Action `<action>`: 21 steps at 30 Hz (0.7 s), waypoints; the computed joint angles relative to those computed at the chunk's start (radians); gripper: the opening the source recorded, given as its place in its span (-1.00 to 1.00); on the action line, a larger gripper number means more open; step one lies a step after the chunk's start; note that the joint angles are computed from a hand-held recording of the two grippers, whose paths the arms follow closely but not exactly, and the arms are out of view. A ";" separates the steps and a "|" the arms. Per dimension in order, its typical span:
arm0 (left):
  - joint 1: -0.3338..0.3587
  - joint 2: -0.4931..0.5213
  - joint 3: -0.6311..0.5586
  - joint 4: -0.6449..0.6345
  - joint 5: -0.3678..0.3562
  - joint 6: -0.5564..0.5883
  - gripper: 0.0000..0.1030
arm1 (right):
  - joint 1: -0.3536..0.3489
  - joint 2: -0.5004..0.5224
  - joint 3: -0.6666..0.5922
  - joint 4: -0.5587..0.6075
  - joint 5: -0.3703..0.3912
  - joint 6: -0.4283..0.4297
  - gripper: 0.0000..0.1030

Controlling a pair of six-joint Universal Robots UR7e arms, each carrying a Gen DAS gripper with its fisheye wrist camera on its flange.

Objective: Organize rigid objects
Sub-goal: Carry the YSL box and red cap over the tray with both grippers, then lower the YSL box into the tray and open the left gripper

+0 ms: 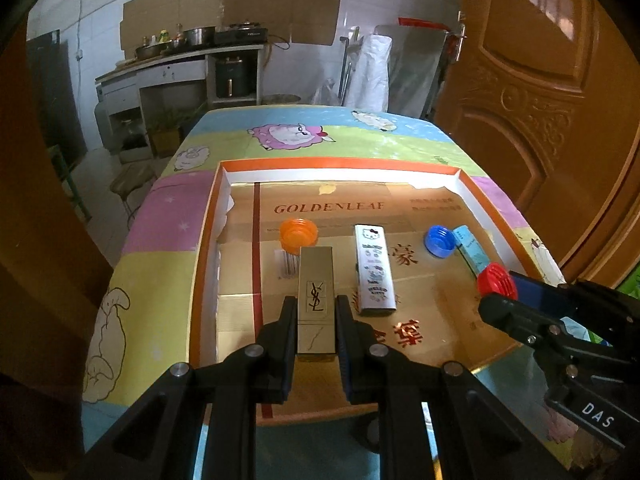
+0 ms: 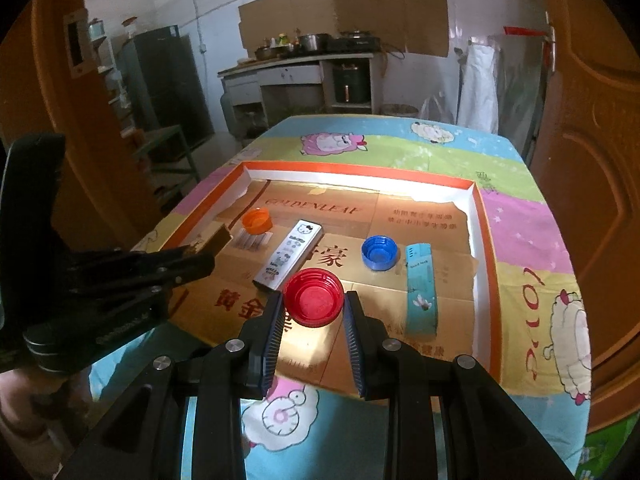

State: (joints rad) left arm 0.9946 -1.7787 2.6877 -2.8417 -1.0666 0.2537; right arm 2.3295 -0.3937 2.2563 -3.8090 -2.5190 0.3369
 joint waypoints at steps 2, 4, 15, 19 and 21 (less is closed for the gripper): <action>0.009 0.020 -0.006 -0.016 0.001 0.007 -0.65 | -0.013 0.009 -0.002 -0.017 0.005 -0.009 -0.41; 0.016 0.041 -0.011 -0.031 0.004 0.012 -0.65 | -0.029 0.017 -0.005 -0.036 0.014 -0.025 -0.41; 0.064 0.136 -0.039 -0.093 0.005 0.032 -0.64 | -0.090 0.034 -0.015 -0.066 0.043 -0.067 -0.41; 0.070 0.155 -0.044 -0.101 0.008 0.035 -0.64 | -0.104 0.037 -0.017 -0.070 0.050 -0.077 -0.41; 0.073 0.162 -0.046 -0.102 0.009 0.037 -0.64 | -0.111 0.039 -0.018 -0.071 0.053 -0.082 -0.41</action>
State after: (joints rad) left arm 1.0676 -1.6170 2.6421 -2.9441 -1.0577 0.2905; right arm 2.2189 -0.3551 2.2386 -3.8804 -2.4659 0.2550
